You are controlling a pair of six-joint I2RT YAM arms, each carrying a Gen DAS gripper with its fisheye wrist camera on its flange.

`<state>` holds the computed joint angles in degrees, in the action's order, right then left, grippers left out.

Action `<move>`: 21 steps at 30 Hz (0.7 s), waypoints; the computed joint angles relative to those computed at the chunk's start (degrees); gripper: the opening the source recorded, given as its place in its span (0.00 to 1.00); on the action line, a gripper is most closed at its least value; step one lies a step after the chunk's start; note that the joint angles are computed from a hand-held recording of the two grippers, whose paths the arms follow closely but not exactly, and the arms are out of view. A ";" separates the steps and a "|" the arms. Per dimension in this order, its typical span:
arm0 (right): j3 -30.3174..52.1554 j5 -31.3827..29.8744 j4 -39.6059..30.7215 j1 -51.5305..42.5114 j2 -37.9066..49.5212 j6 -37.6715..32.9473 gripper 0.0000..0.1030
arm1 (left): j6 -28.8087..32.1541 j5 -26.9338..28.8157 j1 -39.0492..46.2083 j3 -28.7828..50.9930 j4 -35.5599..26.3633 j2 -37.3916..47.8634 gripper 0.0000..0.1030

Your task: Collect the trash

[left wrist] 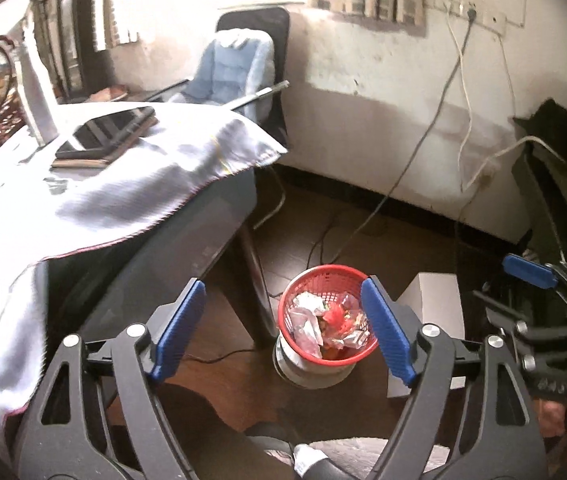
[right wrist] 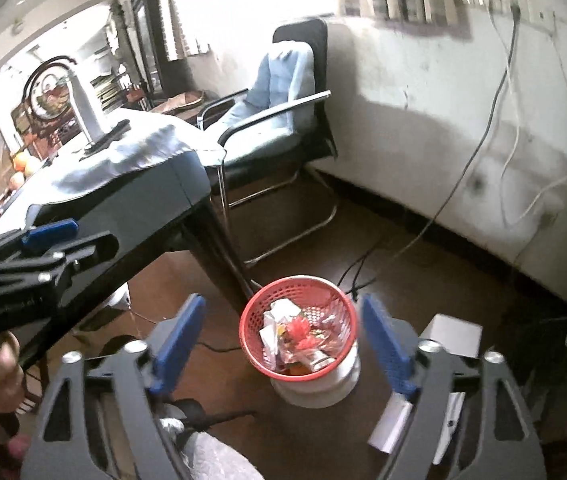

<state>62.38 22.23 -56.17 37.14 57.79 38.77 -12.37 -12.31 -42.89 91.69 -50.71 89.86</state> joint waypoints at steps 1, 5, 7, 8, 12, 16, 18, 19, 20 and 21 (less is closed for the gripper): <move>0.63 1.07 -1.19 0.79 -0.44 0.33 0.93 | -0.49 -0.70 -0.30 0.33 -0.74 -0.53 0.81; 3.60 0.63 -5.99 2.04 -1.18 0.01 0.94 | -4.88 -5.45 -2.68 3.88 -5.82 -1.41 0.92; 5.19 1.35 -8.62 2.42 -0.48 -0.46 0.94 | -6.63 -6.47 -3.55 7.10 -8.88 -0.42 0.92; 6.62 2.66 -10.99 2.97 0.36 -0.57 0.94 | -7.33 -7.28 -3.98 8.83 -10.55 0.22 0.92; 7.39 5.41 -15.93 4.10 -0.30 -0.40 0.94 | -11.77 -8.37 -5.17 16.73 -17.22 4.86 0.93; 2.29 -0.10 -13.62 -0.18 -4.31 -0.35 0.94 | -16.56 -7.85 -6.24 12.35 -15.67 4.63 0.93; -0.72 -2.66 -12.05 -2.32 -5.67 -0.57 0.94 | -17.54 -10.46 -7.63 6.87 -13.01 3.08 0.93; -1.75 -3.12 -11.53 -2.37 -5.76 -0.08 0.94 | -17.45 -11.99 -8.48 2.96 -10.85 1.87 0.93; -3.21 -4.02 -10.72 -2.84 -6.00 0.22 0.94 | -16.43 -13.38 -9.47 -1.56 -8.24 0.61 0.93; -4.65 -4.91 -9.80 -3.23 -6.15 0.60 0.94 | -15.38 -14.31 -10.29 -4.07 -6.98 0.25 0.93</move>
